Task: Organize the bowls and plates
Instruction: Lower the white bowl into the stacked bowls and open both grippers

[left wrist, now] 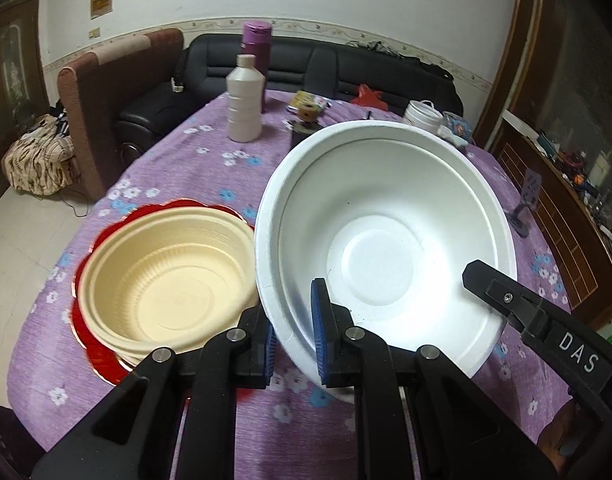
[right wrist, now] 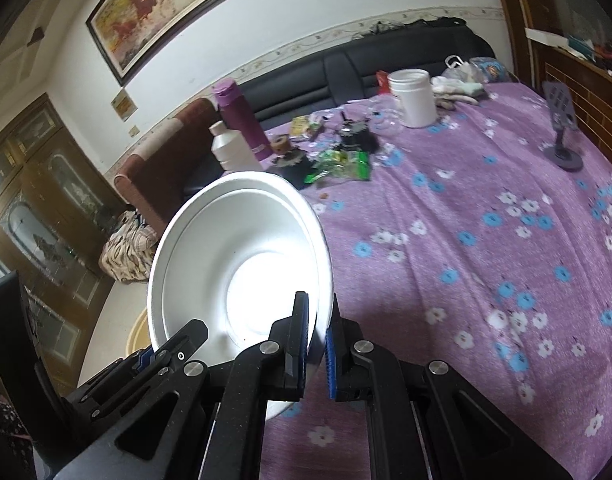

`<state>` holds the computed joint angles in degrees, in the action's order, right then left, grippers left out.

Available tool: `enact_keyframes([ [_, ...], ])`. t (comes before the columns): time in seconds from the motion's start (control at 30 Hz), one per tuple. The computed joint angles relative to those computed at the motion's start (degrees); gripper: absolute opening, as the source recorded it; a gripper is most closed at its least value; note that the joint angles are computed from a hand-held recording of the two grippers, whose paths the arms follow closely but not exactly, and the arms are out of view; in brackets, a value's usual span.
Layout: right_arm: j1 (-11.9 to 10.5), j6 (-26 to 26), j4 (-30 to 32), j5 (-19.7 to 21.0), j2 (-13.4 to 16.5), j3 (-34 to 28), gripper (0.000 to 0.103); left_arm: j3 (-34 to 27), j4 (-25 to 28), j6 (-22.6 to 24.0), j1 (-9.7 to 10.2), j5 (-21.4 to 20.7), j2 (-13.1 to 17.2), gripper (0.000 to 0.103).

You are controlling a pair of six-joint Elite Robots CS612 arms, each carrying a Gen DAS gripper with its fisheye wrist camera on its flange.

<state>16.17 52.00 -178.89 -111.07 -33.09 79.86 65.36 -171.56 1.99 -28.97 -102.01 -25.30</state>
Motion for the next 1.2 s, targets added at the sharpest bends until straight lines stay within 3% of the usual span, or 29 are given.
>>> enact_keyframes([
  [0.77, 0.3, -9.7, 5.8, 7.3, 4.1, -12.3, 0.007, -2.7, 0.2, -5.3, 2.89, 4.6, 0.6, 0.015],
  [1.2, 0.0, -12.5, 14.2, 14.4, 7.4, -20.6, 0.007, -5.4, 6.4, -6.9, 4.53, 5.6, 1.5, 0.016],
])
